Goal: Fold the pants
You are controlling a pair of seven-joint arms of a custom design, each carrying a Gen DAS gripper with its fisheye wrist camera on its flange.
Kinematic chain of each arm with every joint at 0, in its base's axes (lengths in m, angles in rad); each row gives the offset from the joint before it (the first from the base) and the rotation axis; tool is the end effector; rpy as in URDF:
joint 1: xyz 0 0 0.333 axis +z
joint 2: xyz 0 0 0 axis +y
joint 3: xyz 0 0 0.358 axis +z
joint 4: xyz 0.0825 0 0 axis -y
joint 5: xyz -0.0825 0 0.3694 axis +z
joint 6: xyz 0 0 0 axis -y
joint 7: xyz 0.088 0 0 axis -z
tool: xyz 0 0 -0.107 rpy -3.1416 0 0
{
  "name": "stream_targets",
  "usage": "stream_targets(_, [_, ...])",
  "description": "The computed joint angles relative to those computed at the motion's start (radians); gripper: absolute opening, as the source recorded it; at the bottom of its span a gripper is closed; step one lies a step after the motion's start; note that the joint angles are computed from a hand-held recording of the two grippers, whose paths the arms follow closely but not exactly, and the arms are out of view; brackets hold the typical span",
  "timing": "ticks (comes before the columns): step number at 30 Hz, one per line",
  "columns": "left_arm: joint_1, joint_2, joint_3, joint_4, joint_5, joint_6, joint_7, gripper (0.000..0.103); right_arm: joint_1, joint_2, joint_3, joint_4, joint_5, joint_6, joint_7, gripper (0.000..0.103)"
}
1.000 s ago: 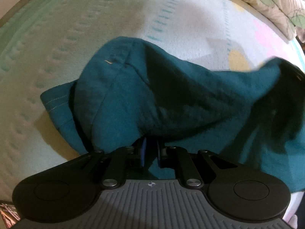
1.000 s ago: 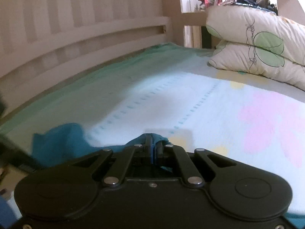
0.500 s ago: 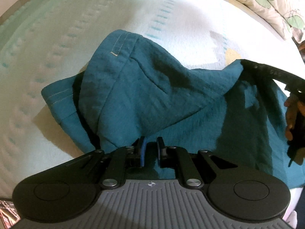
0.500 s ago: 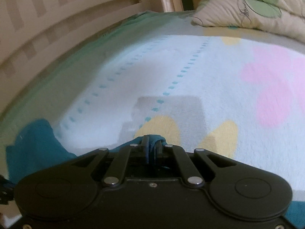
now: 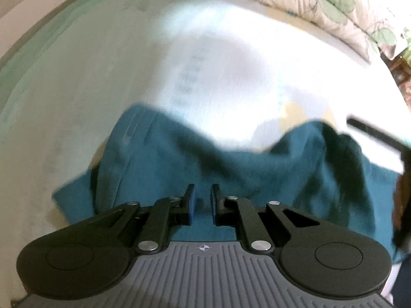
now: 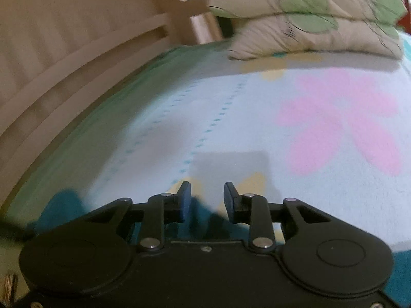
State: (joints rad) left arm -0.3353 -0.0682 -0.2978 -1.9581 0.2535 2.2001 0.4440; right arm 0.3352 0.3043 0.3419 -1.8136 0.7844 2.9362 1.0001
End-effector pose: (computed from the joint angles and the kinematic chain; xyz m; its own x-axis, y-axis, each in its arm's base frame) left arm 0.4475 -0.3234 0.5827 0.3361 -0.9308 0.1438 -0.8612 -0.3655 -0.3532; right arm 0.5672 0.3621 0.5089 0.5651 -0.7509 -0.3417 -0.6698 -0.1757 -0.7215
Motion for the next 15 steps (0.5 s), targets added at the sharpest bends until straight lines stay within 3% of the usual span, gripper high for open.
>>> stream_targets(2, [0.006,0.04,0.007,0.027,0.019,0.041,0.006,0.012,-0.027,-0.033,0.046,-0.04,0.065,-0.001,-0.085,0.039])
stream_targets(5, [0.008,0.09,0.02,0.044,-0.027,0.102,0.077,0.012,-0.029,-0.073,0.064,-0.081,0.159,-0.045,-0.19,0.039])
stream_targets(8, [-0.009,0.139,0.03,0.087,0.066,0.01,0.019,0.012,0.013,-0.103,0.04,-0.121,0.157,-0.066,-0.23,0.039])
stream_targets(10, [-0.013,0.119,0.047,0.054,0.12,-0.041,-0.109,0.011,0.047,-0.115,0.012,-0.141,0.128,-0.082,-0.223,0.039])
stream_targets(11, [-0.004,0.093,0.053,0.014,0.112,-0.02,-0.168,0.006,0.06,-0.12,0.0,-0.148,0.122,-0.093,-0.226,0.039])
stream_targets(13, [0.026,0.017,0.066,-0.108,0.058,0.098,-0.271,0.003,0.08,-0.13,-0.016,-0.157,0.128,-0.122,-0.261,0.039])
stream_targets(15, [0.046,-0.018,0.061,-0.151,0.023,0.142,-0.261,0.003,0.1,-0.14,-0.029,-0.164,0.118,-0.135,-0.295,0.04])
